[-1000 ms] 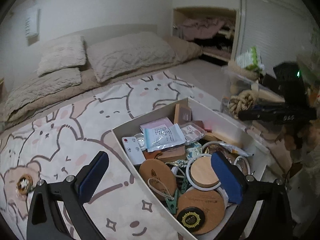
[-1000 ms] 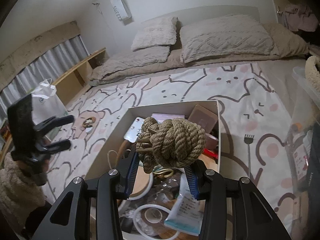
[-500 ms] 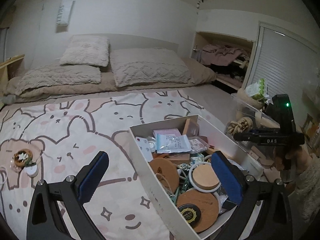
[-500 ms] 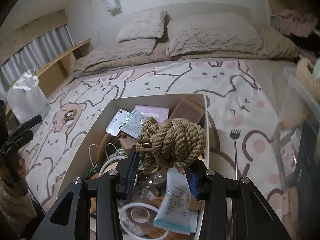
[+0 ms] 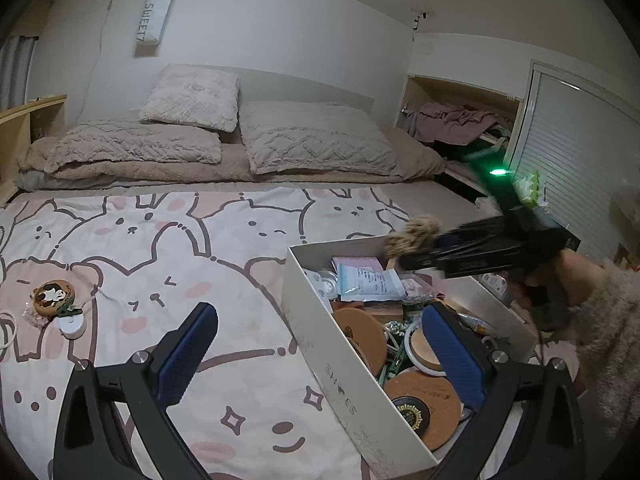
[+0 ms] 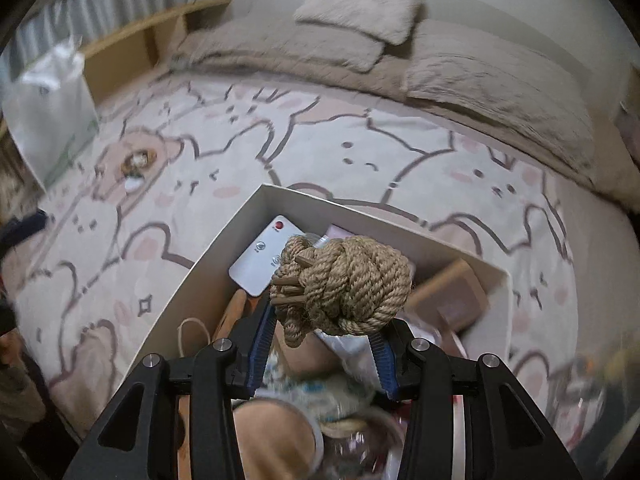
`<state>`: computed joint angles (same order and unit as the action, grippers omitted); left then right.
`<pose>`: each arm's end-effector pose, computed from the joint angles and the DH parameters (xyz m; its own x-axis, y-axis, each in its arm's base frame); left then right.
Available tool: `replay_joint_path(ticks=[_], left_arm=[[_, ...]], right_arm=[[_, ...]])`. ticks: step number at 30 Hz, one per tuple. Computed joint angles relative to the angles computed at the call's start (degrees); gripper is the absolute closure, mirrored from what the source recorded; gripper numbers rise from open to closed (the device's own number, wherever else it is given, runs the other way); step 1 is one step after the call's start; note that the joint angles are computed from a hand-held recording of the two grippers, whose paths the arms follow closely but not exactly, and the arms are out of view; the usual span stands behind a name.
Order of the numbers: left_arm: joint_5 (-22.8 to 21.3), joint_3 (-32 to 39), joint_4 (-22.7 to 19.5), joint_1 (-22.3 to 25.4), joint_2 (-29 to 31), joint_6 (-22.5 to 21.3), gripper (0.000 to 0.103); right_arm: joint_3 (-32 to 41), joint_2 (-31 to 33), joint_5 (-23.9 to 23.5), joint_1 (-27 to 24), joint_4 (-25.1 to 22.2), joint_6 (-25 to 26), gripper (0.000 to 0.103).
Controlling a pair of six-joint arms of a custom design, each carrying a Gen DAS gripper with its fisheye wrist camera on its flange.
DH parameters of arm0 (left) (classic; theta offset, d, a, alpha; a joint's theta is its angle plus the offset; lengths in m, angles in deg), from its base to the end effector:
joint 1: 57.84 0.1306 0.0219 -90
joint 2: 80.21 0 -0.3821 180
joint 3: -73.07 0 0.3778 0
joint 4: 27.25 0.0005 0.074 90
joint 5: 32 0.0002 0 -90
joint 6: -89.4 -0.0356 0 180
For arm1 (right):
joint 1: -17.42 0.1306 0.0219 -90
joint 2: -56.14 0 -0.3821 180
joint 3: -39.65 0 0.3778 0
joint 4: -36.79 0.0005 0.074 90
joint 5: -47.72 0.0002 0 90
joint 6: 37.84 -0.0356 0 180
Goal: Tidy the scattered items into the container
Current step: 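Lower the rope ball into the box and open the right gripper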
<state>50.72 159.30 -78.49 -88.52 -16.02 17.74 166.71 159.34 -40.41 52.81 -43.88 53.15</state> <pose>0.2610 -0.1502 0.5628 -0.5276 -0.0499 -0.8480 0.2581 0.9417 -0.2160 0.4204 0.2966 0.5636 -0.6724 -0.4988 -0.5469 -0.5760 0.8166 -0.0368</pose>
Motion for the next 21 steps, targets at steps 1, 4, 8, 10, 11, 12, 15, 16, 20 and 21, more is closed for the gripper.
replay_joint_path(ticks=[1, 4, 8, 10, 11, 12, 15, 16, 20, 21], left_arm=[[0.3, -0.2, 0.3, 0.2, -0.1, -0.2, 0.000], [1.3, -0.7, 1.0, 0.8, -0.4, -0.4, 0.000], [3.1, -1.5, 1.8, 2.3, -1.0, -0.1, 0.000], [3.2, -1.9, 2.0, 2.9, -1.3, 0.1, 0.000], [3.6, -2.1, 2.2, 3.5, -1.5, 0.1, 0.000], [4.0, -2.3, 2.3, 4.0, -1.8, 0.3, 0.000], [5.0, -2.9, 2.7, 5.4, -2.4, 1.0, 0.000], [5.3, -3.1, 2.8, 5.9, -2.6, 1.1, 0.000], [5.4, -3.7, 2.7, 6.8, -3.4, 1.5, 0.000], [5.8, -3.7, 2.7, 7.1, -3.5, 1.6, 0.000]], right_arm=[[2.2, 2.0, 1.0, 0.6, -1.2, 1.2, 0.059], [6.4, 5.7, 1.5, 1.2, -3.5, 3.3, 0.059], [11.1, 9.9, 2.5, 2.2, -6.1, 6.5, 0.059], [12.9, 11.6, 2.6, 2.7, -7.3, 8.8, 0.059], [13.6, 12.2, 2.8, 2.8, -7.9, 9.9, 0.059], [14.5, 13.0, 3.1, 3.0, -8.8, 11.4, 0.059], [16.7, 14.9, 4.0, 3.6, -11.0, 14.5, 0.059], [17.3, 15.5, 4.3, 3.9, -11.7, 16.1, 0.059], [18.5, 16.8, 5.2, 5.2, -13.9, 21.3, 0.000], [17.4, 16.3, 5.3, 5.4, -13.3, 22.7, 0.000]])
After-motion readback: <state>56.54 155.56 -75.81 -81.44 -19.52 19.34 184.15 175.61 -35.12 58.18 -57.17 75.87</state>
